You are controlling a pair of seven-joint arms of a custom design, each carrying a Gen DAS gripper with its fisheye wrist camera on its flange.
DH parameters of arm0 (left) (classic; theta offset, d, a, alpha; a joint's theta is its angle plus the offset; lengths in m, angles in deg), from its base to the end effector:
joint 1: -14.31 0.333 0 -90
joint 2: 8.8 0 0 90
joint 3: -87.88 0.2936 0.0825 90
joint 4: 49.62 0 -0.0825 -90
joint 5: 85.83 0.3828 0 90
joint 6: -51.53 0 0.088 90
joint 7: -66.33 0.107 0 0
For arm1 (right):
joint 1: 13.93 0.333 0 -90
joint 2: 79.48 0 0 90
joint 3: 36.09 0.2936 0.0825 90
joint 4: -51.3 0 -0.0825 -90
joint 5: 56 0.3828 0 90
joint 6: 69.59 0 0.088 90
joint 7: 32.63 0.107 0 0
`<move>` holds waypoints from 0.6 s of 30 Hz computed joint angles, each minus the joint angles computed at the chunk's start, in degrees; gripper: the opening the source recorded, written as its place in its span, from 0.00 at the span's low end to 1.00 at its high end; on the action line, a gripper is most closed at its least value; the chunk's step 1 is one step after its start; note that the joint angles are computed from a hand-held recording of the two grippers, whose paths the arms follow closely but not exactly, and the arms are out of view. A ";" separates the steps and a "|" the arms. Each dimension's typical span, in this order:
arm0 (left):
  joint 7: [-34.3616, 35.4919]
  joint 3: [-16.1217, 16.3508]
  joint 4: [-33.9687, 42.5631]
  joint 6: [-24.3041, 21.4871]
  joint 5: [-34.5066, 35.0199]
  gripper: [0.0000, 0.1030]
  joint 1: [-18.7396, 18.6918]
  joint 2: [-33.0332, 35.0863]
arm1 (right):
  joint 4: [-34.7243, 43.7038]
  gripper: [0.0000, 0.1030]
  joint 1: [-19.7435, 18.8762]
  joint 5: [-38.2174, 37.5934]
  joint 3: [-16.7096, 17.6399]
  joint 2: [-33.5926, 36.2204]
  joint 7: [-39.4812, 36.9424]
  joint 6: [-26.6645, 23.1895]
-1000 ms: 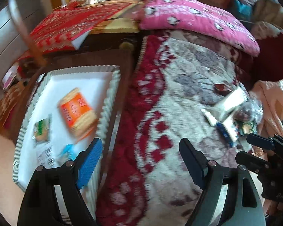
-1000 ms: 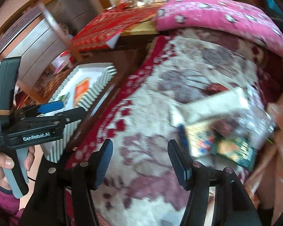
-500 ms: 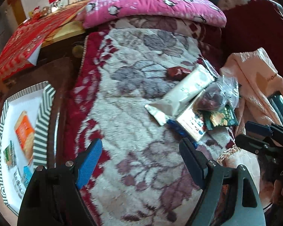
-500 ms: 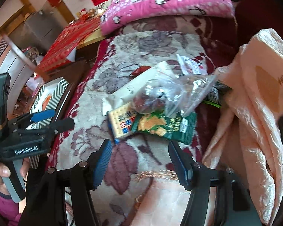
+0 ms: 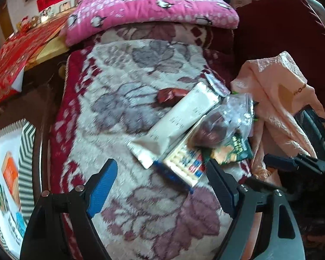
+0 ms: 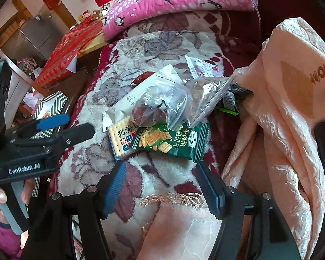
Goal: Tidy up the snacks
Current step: 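Move both grippers back toward the remaining snacks on the blanket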
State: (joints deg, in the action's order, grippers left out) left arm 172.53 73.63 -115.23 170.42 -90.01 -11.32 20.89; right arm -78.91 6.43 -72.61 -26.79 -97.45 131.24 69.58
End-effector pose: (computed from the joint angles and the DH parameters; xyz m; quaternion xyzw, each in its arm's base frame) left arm 0.5854 -0.4310 0.5399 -0.3207 0.9188 -0.2267 0.0392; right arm 0.4335 0.2515 0.5117 -0.4531 0.8506 -0.1144 0.2410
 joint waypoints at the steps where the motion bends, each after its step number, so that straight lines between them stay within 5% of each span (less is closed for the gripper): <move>1: 0.05 0.00 0.72 -0.15 0.35 0.81 -0.36 0.47 | -0.18 0.69 -0.05 -0.02 -0.04 -0.12 0.03 0.13; 18: 0.29 -0.03 6.66 -1.93 1.57 0.81 -3.50 4.68 | -0.21 0.69 -0.11 -0.92 0.03 -0.21 0.45 -1.03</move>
State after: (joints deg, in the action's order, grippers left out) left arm 172.82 73.59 -108.57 168.48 -88.44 -14.82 25.57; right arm -79.12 6.31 -73.53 -26.76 -97.66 131.69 68.54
